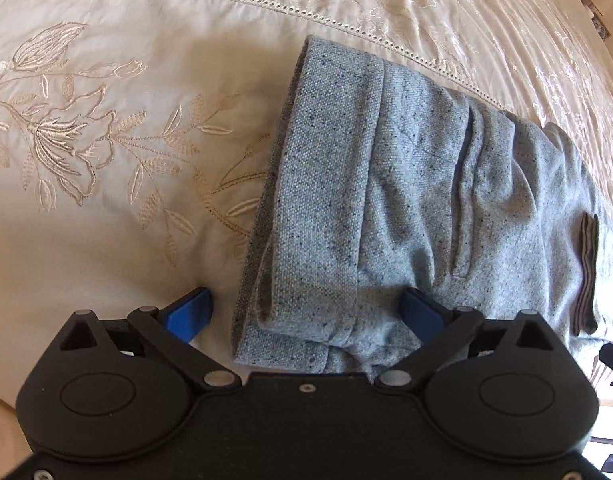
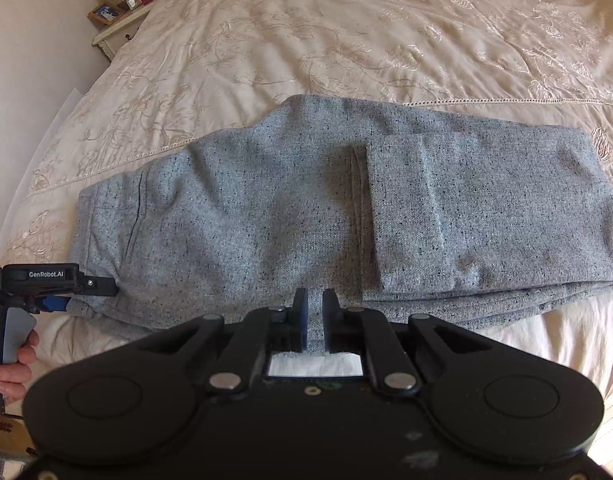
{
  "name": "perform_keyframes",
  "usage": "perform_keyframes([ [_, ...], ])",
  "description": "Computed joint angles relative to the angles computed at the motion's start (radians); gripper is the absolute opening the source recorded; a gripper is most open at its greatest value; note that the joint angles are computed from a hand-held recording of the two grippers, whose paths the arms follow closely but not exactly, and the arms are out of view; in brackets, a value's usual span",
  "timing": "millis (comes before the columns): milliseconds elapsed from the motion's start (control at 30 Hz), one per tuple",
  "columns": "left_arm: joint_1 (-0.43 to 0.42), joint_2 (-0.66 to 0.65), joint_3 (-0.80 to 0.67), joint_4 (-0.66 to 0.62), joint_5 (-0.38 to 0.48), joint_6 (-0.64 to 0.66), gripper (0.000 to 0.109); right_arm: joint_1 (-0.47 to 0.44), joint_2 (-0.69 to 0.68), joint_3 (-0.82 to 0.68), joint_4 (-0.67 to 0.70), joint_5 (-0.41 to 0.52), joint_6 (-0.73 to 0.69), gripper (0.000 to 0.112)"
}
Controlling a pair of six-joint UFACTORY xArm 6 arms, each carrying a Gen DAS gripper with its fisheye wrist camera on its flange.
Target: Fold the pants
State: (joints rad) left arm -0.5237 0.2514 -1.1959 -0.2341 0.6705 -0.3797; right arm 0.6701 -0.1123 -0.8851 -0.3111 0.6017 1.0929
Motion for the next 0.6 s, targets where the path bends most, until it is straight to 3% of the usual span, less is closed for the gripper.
perform_keyframes([
  [33, -0.004, -0.007, 0.007, 0.005, -0.024, 0.001, 0.085, -0.002, -0.001, 0.001, -0.003, 0.003, 0.006, 0.011],
  [67, -0.007, -0.018, 0.017, -0.032, -0.053, 0.045, 0.059, -0.003, -0.001, 0.000, -0.010, 0.009, 0.015, 0.011],
  [167, -0.016, -0.039, -0.001, 0.004, -0.044, 0.045, 0.033, -0.017, 0.001, -0.004, -0.057, 0.022, 0.053, 0.011],
  [367, -0.020, -0.101, -0.001, 0.063, -0.061, -0.001, 0.022, -0.081, 0.053, -0.024, -0.108, 0.024, 0.102, 0.011],
  [533, -0.032, -0.139, 0.006, 0.085, -0.083, -0.020, 0.019, -0.097, 0.121, 0.002, 0.075, -0.002, -0.020, 0.008],
  [600, -0.044, -0.142, -0.003, 0.134, -0.081, -0.046, 0.019, -0.094, 0.113, 0.029, 0.047, -0.032, 0.019, 0.008],
])
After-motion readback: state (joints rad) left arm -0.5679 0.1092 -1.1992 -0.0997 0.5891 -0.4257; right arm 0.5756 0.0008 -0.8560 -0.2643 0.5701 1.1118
